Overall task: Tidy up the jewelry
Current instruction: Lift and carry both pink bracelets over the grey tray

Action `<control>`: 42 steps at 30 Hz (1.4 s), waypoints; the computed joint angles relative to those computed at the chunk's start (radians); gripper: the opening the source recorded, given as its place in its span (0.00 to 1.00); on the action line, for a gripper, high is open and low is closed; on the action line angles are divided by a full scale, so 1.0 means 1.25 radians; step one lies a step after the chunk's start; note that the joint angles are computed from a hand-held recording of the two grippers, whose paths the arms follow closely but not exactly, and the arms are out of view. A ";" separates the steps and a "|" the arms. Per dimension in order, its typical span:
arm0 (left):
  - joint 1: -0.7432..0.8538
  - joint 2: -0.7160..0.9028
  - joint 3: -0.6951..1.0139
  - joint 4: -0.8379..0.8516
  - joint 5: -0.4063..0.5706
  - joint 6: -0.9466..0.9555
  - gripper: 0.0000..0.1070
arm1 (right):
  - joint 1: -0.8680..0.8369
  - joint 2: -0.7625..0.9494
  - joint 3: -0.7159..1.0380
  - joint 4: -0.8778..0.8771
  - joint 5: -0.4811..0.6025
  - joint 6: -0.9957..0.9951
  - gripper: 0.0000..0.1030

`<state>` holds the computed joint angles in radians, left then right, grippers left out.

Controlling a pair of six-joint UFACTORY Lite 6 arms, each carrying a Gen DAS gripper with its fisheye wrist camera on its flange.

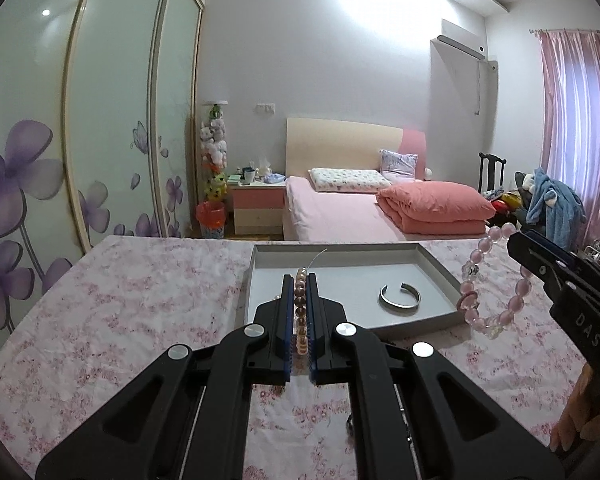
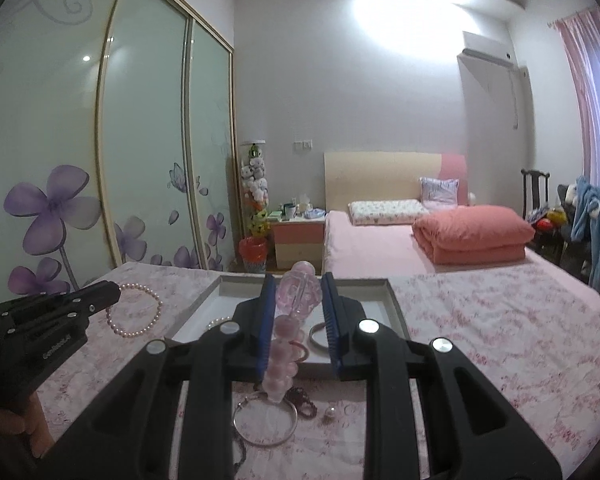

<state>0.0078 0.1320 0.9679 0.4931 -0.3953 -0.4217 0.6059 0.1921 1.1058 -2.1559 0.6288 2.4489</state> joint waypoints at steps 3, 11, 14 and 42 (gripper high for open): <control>-0.005 0.004 0.004 -0.017 -0.003 0.016 0.06 | 0.002 0.001 0.004 0.005 0.008 -0.006 0.23; -0.011 0.018 0.022 -0.047 0.003 0.041 0.06 | -0.003 0.006 0.012 0.004 0.020 -0.008 0.23; -0.016 0.021 0.025 -0.065 0.007 0.058 0.06 | -0.002 0.014 0.019 0.008 0.023 -0.012 0.23; -0.069 0.454 0.587 0.075 0.206 -0.122 0.06 | -0.164 0.448 0.583 0.159 -0.164 -0.215 0.23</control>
